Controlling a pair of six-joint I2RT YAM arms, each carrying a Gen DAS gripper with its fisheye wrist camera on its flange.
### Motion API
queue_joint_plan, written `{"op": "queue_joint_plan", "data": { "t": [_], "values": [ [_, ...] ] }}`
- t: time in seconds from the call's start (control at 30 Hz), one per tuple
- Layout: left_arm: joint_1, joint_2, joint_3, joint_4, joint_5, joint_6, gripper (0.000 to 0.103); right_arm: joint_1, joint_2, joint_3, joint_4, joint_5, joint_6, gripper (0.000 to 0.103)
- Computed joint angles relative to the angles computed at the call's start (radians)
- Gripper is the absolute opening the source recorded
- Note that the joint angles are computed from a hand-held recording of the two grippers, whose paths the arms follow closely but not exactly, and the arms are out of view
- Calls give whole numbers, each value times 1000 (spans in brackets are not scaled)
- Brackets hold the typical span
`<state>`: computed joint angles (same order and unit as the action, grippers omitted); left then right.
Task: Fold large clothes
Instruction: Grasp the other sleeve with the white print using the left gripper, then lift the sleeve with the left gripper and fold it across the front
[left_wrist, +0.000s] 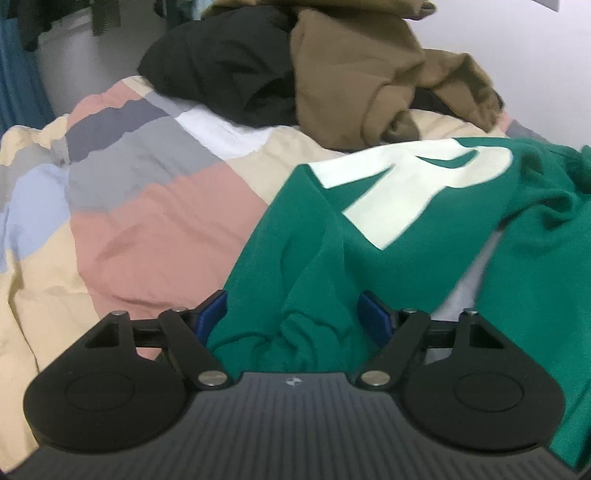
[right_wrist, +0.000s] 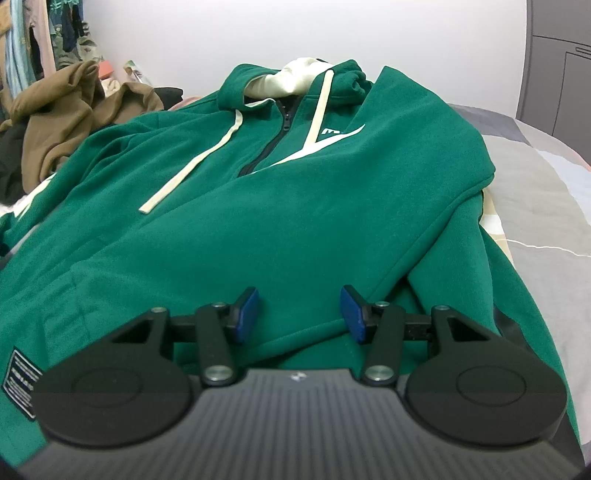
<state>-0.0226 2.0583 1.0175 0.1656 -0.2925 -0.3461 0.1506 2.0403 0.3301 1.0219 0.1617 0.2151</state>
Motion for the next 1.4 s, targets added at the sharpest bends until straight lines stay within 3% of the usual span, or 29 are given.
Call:
{"op": "queue_joint_plan", "data": {
  "t": [0.17,0.4,0.57,0.8,1.0,1.17,1.27,1.4],
  "values": [
    [-19,-33,-44,30,11,26,71,9,3,0,1,11,1,51],
    [11,-65,-67,62,58,2,39,13,-2,5,-12,16,0,51],
    [97,-169,-123,115,179,-61,33,17,-21,4,-39,18,4,51],
    [141,-384,-205,182,298,-51,31,15,-48,-6,-65,11,11,51],
    [8,-556,-159,69,317,-24,30,-1,-54,-12,-61,-14,8,51],
    [-216,-634,-77,-3,287,-15,29,-30,-75,-35,-45,-60,37,52],
    [-369,-607,-28,-16,275,-16,29,-66,-87,-59,-20,-100,48,52],
    [-551,-463,36,-11,269,-8,29,-127,-92,-103,39,-145,71,52]
  ]
}}
